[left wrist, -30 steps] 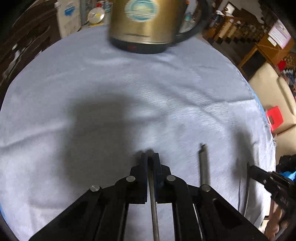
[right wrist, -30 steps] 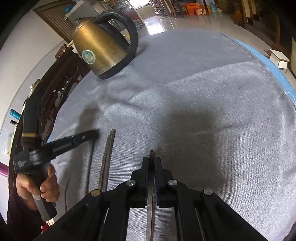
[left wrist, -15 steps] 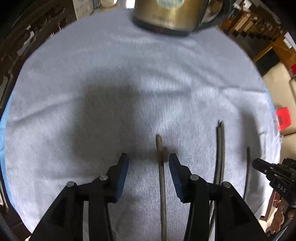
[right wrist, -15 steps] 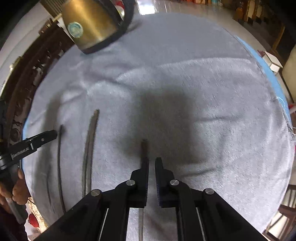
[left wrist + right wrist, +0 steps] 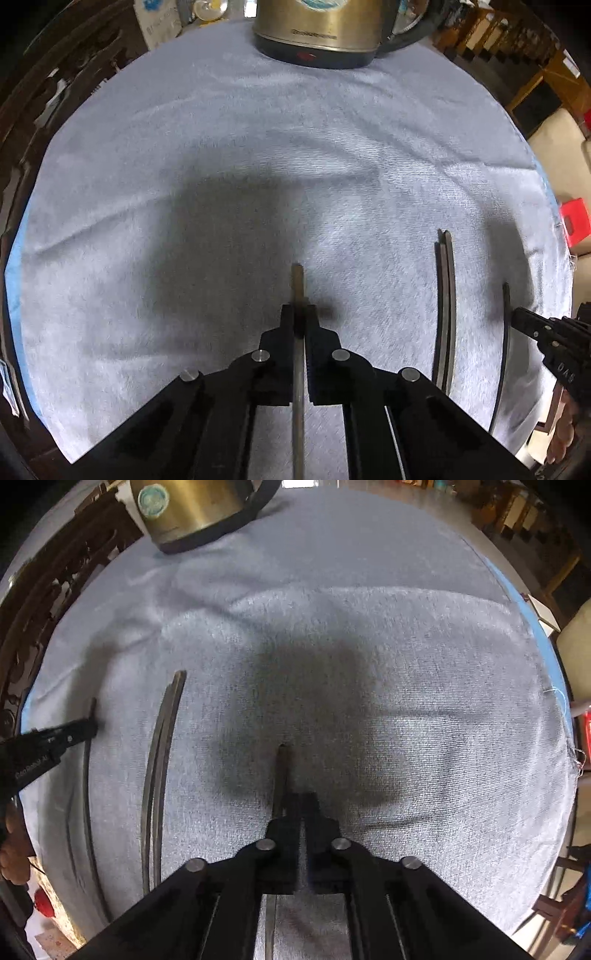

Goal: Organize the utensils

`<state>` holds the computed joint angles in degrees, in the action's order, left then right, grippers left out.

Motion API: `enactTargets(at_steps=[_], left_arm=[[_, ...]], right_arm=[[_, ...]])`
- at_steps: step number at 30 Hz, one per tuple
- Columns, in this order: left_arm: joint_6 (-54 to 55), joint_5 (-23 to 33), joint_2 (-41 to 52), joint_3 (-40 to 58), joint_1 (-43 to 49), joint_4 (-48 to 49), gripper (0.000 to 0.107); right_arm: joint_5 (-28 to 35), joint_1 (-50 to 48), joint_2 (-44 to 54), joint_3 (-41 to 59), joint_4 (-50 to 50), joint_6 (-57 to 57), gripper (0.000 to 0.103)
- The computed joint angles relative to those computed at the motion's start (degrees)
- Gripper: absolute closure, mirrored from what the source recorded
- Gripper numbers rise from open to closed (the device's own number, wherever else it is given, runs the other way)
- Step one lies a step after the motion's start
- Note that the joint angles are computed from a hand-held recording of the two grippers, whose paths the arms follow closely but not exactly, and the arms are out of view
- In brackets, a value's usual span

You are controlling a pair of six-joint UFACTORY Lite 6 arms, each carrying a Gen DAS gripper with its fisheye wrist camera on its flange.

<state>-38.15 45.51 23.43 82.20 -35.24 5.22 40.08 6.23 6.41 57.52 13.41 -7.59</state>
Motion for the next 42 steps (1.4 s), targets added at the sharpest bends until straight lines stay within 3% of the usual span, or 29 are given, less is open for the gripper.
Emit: enactTargets(at_steps=[6,11,14,16,18,22,24,31,33,35,38,42], left_arm=[[-12.6,-4.46,-19.01,-15.36,-4.49,8.91,0.102],[-25.89,0.84,-36.97,-22.89,-10.96,21.81,0.102],[-29.39,3.77,-41.13,-23.47,-14.16,24.5,0.102],[-26.24,2.08,-40.51,-23.85,-11.02,22.13,0.102],[-25.13,5.25,-44.08,-24.28,-11.96,20.13,0.102],[-28.56,5.57,-45.88,-25.47,-14.54,21.82,0.102],[-29.51,4.89,-46.63,-26.5,-15.22,23.66,0.102],[-39.67,14.89,-50.14,-23.02,-28.77,34.83,0.102],[-42.35,17.85,-50.92,-22.26,-32.87,37.38,0.102],[-46.21,22.51,-51.52,-21.27,-38.82,41.03,0.102],[-50.91,30.44,-51.16,-19.46,-47.11,45.51,0.102],[-56.54,40.85,-50.21,-16.69,-57.84,49.78,0.102]], right_arm=[[-0.71,-7.63,-13.47,-10.95,17.47,-16.86,0.102],[4.46,-13.21,-30.3,-17.34,22.85,-22.53,0.102],[6.57,-13.69,-35.18,-16.7,19.62,-19.11,0.102],[8.97,-13.12,-32.68,-14.88,17.43,-16.8,0.101],[8.29,-10.25,-28.63,-13.03,14.27,-12.04,0.099],[4.49,-5.07,-20.87,-11.71,9.79,-6.92,0.078],[1.77,-1.53,-16.28,-10.26,6.25,-2.69,0.078],[-1.78,5.49,-0.5,-1.52,-5.89,10.02,0.077],[-3.3,6.95,-0.69,-1.88,-8.51,12.64,0.081],[-4.18,9.09,-1.53,-2.67,-14.06,16.85,0.095],[-4.93,7.45,-3.94,-4.45,-11.21,14.75,0.096],[-6.36,1.95,-15.97,-11.44,-3.12,5.74,0.096]])
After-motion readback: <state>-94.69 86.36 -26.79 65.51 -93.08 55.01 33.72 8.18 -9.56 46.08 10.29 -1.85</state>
